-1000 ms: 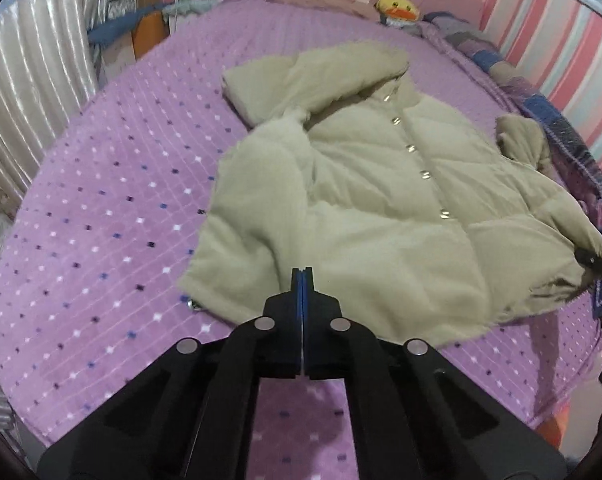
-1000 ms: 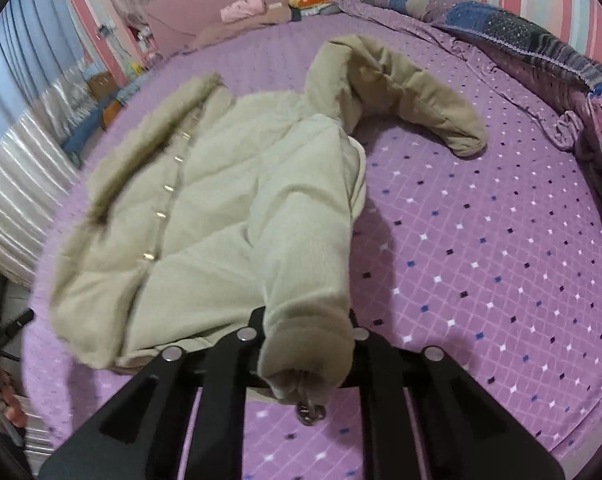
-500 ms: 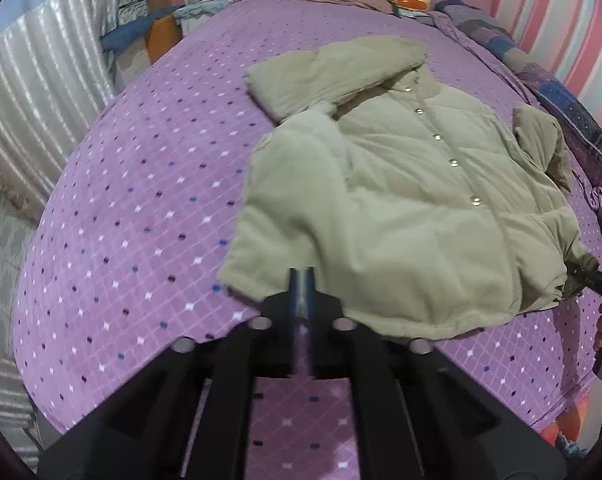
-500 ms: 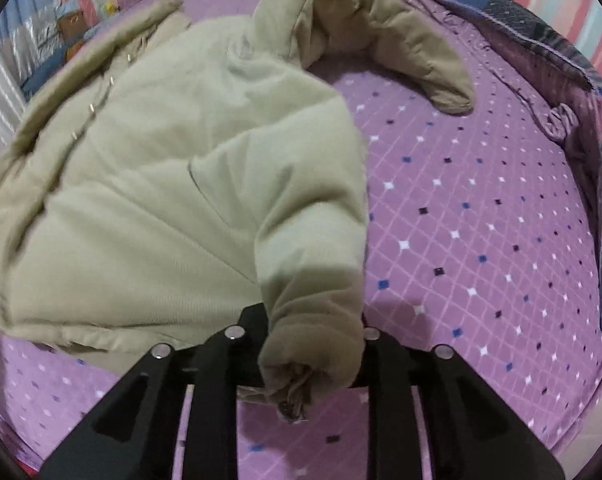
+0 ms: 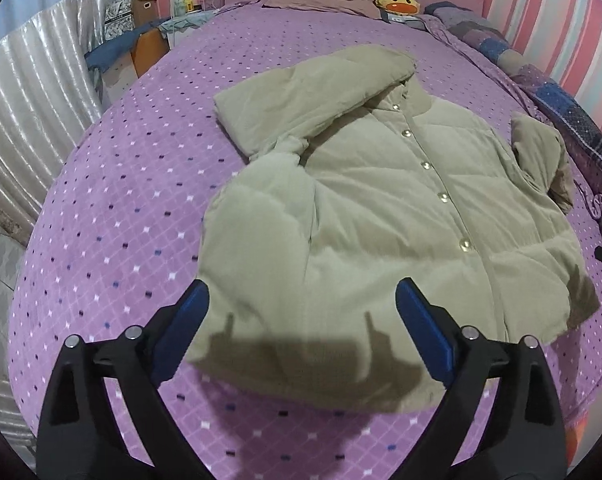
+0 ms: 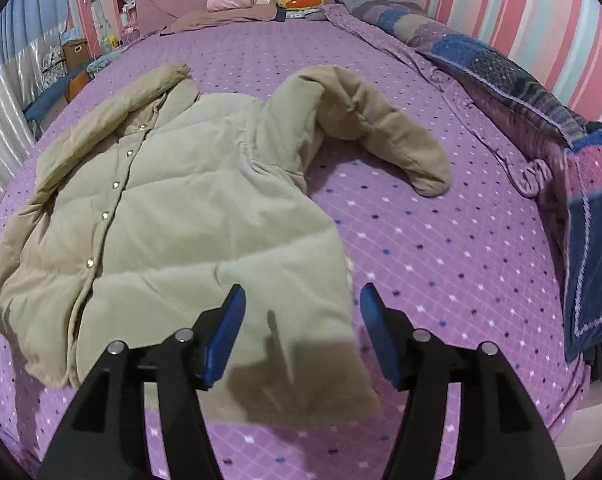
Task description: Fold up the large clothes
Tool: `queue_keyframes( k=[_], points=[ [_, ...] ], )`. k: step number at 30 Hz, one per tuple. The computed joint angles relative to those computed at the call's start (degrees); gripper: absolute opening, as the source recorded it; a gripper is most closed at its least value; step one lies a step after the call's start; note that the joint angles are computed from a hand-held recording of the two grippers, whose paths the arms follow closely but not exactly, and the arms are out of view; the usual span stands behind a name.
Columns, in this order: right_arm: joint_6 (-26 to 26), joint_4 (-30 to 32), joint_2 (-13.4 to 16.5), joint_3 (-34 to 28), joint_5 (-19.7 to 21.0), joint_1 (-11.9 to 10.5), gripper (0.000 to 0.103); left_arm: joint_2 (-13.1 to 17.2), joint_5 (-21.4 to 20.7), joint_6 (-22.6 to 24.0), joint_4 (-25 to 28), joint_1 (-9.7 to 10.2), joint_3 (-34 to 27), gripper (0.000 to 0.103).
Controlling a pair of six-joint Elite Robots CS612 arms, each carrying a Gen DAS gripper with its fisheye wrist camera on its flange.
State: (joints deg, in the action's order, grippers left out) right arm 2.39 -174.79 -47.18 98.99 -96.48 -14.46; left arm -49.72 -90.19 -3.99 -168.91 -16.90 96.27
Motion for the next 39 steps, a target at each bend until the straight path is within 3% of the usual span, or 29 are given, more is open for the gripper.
queue_keyframes(
  k=[5,11,12,13,14,15,22,25,28,32,34,36,37,39],
  points=[
    [0.24,2.24,2.89,-4.71,4.71,1.03,0.061,2.47,-0.13,-0.82,2.42,-0.19,-4.79,0.099],
    [-2.20,2.15,6.21,-10.53,4.82,2.46,0.062,6.27,1.51,-1.65,5.86,-0.75,-11.93,0.100],
    [-2.48,2.22,6.75,-11.53,5.04,2.54,0.066,6.96,1.42,-1.46,6.47,-0.82,-13.24,0.100],
    [-2.69,2.41,7.44,-12.84,5.29,2.62,0.081,7.99,1.40,-1.17,7.38,-1.01,-15.21,0.100],
    [-2.74,2.07,8.02,-13.78,5.32,2.70,0.089,8.77,1.40,-0.78,8.20,-1.19,-16.72,0.100],
    [-2.72,1.11,8.54,-14.46,5.07,2.77,0.092,9.55,1.36,-0.23,9.09,-1.39,-18.20,0.100],
    [-7.02,1.97,12.52,-21.08,0.46,3.75,0.092,17.57,0.80,1.04,16.30,-2.81,-33.59,0.100],
    [-8.04,2.66,13.58,-22.81,0.72,3.70,0.092,20.52,0.66,1.31,18.23,-3.20,-39.37,0.100],
    [-8.56,3.08,14.48,-24.25,0.79,3.59,0.092,25.00,-2.15,0.69,23.32,-3.33,-48.47,0.100],
    [-9.25,2.72,15.45,-25.56,-0.91,3.47,0.092,30.88,-2.57,-0.95,29.96,-3.59,-59.59,0.099],
    [-8.85,3.12,15.67,-25.86,-0.89,3.25,0.092,35.10,-1.18,-1.09,35.71,-3.81,-67.22,0.091],
    [-7.76,3.62,15.82,-25.95,-0.57,2.83,0.092,38.73,0.99,-1.44,41.01,-3.98,-73.80,0.069],
    [-7.41,3.80,15.90,-26.00,-0.41,2.69,0.092,40.24,1.25,-1.52,42.50,-3.93,-76.43,0.065],
    [-6.60,4.42,16.16,-26.19,0.03,2.35,0.092,40.96,0.83,-0.89,41.20,-3.71,-77.19,0.048]
  ],
)
